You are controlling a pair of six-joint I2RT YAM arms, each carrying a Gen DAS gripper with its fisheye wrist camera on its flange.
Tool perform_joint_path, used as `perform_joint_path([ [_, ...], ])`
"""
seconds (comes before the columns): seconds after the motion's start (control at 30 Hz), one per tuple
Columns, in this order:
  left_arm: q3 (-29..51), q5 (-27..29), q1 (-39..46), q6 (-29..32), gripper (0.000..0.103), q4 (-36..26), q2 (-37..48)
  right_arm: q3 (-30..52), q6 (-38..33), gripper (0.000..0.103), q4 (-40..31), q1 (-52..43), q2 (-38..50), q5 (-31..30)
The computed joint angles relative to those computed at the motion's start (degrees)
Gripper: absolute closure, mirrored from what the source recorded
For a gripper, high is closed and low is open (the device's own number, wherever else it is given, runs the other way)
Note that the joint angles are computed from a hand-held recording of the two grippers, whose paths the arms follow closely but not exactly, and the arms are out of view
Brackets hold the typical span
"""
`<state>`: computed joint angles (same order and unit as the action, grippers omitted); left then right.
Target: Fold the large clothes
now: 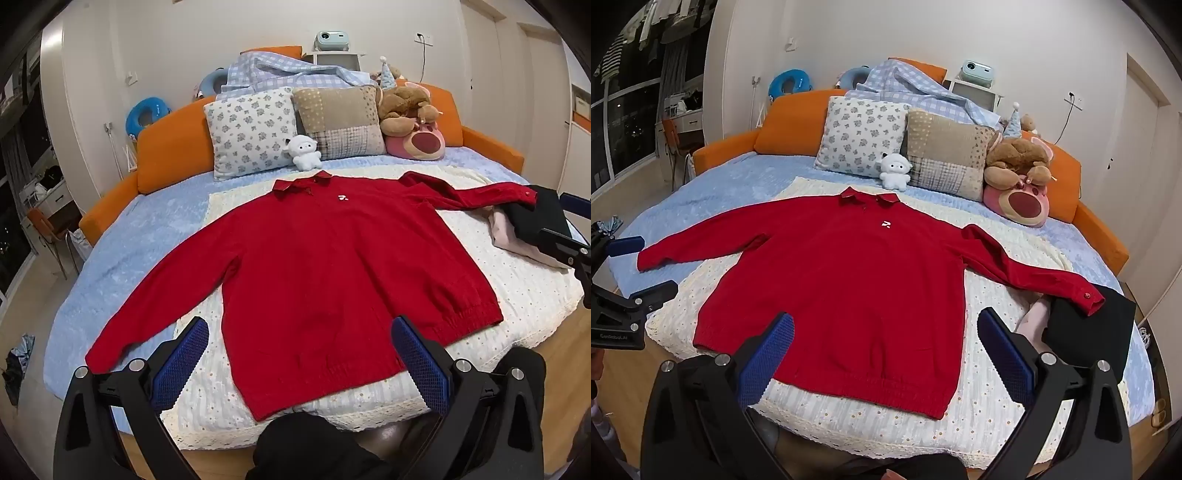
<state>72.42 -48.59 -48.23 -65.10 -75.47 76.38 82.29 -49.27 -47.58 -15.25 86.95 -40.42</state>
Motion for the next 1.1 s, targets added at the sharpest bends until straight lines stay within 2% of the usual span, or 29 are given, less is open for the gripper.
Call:
perform_joint_path([
  [0.17,1.4,-1.8,-1.7,-2.7,0.003,-2.0,2.3,-0.8,-0.2,0.005,1.1,0.1,-0.2,0.4],
  [0.2,0.7,-1.5,-1.0,-0.5,0.003,-0.5,0.0,-1.2,0.1,0.005,1.7,-0.1,-0.4,0.2],
  [0.7,-0.2,0.2,-0.5,-1.0,0.003,0.2,0.7,0.4,-0.3,0.005,0.7,-0.3,0.1,0.4],
  [1.1,-1.4,0.2,0.1,-1.1,0.003,0.5,0.0,-2.6,-0.3,0.005,2.8,-0.1,-0.9,0.7],
])
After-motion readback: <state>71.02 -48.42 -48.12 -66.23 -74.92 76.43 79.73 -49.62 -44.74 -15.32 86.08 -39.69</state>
